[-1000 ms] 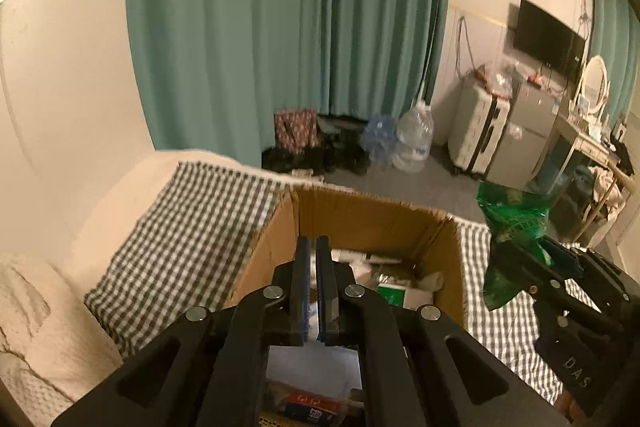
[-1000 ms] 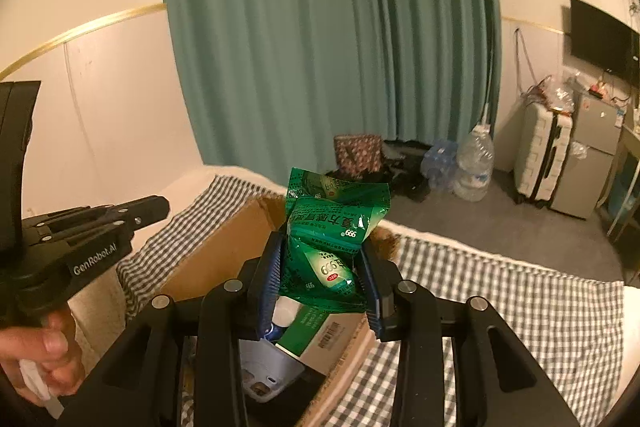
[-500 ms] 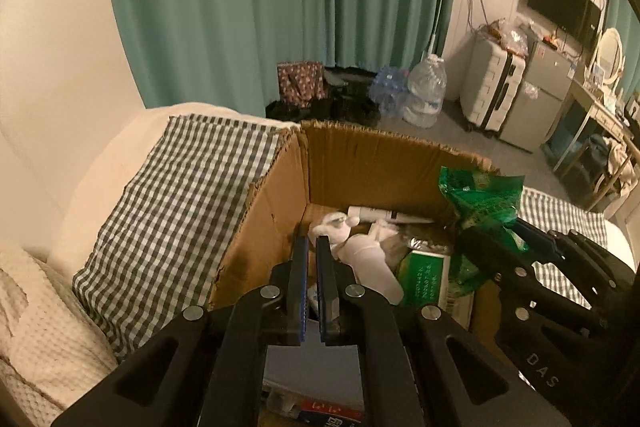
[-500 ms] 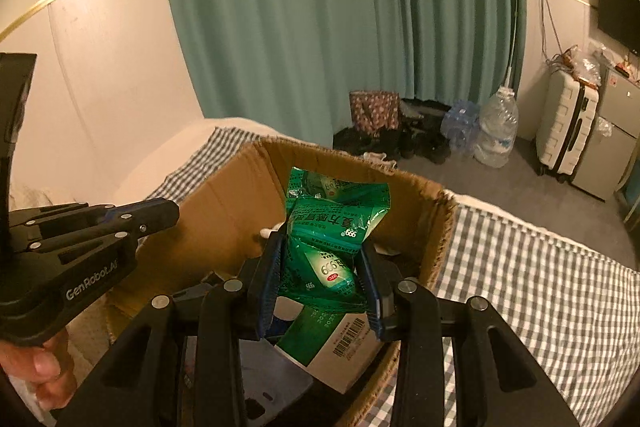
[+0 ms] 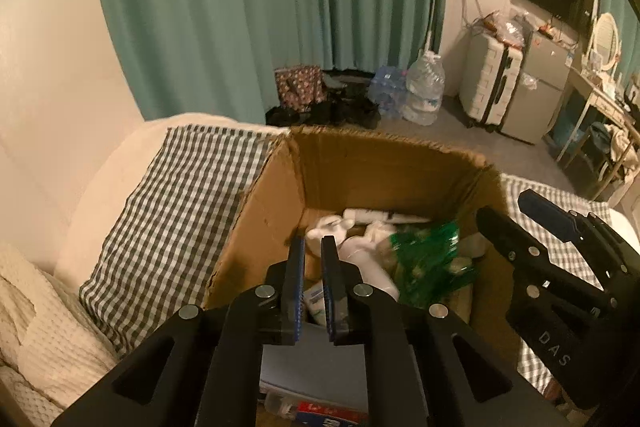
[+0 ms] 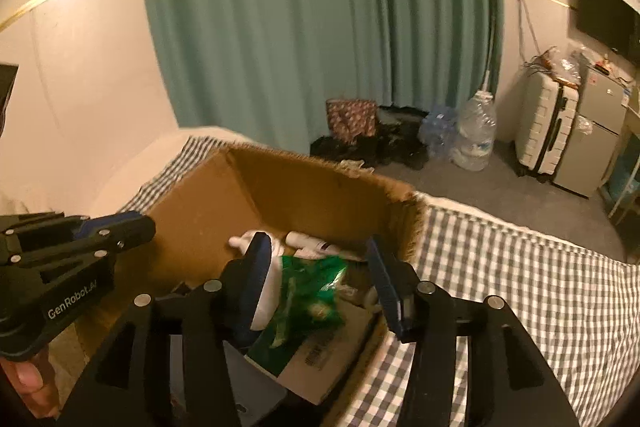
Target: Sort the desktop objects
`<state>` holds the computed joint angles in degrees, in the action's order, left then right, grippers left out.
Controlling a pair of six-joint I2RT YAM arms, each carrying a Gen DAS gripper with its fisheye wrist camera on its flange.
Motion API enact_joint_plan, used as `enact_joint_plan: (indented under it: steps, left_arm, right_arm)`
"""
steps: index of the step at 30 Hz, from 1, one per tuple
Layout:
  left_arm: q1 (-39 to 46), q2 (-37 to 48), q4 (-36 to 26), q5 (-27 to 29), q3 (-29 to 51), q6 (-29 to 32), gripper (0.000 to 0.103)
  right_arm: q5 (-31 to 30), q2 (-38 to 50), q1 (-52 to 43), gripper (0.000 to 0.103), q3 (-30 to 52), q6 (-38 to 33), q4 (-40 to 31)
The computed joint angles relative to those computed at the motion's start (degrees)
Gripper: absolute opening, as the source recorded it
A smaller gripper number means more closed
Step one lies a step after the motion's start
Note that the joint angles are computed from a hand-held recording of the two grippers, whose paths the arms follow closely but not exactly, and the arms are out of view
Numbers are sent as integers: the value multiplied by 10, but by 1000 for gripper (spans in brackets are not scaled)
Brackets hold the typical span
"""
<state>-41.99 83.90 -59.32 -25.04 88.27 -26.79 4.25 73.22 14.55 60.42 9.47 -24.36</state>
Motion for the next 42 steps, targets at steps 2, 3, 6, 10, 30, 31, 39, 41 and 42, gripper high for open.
enact_joint_plan:
  steps: [2,3,6,10,30,31,39,41,42]
  left_arm:
    - [-10,-1,-3,-11,7,-2,10]
    - [-17,0,-5,-18,13,-3,10]
    - [-36,-3,-6,-35,28,-3,11]
    - [-71,11,-21,-71,68,-11,13]
    - [-255,113,-64,-228,292,-31,103]
    - [-259,120,-68,-228,304,-33,103]
    - [-303,183,-87,-209,393,-43,103]
    - [-314,204,-102,-220,422,-47,103]
    - [-317,209,-105,-223,428,-47,103]
  right_arm:
    - [12,-16,-5,50,1,-2,-3]
    - [18,-22,-6,51,4,-4,-7]
    - [45,-46,-5,55,12,-11,-23]
    - [63,-81,-15,62,27,-17,-53]
    - [51,-244,-185,99,99,-73,-188]
    - [43,-249,-200,100,104,-79,-195]
    - [-82,-266,-386,103,138,-135,-237]
    - [-121,-272,-433,103,140,-152,-248]
    - [-141,-273,-459,103,141,-162,-253]
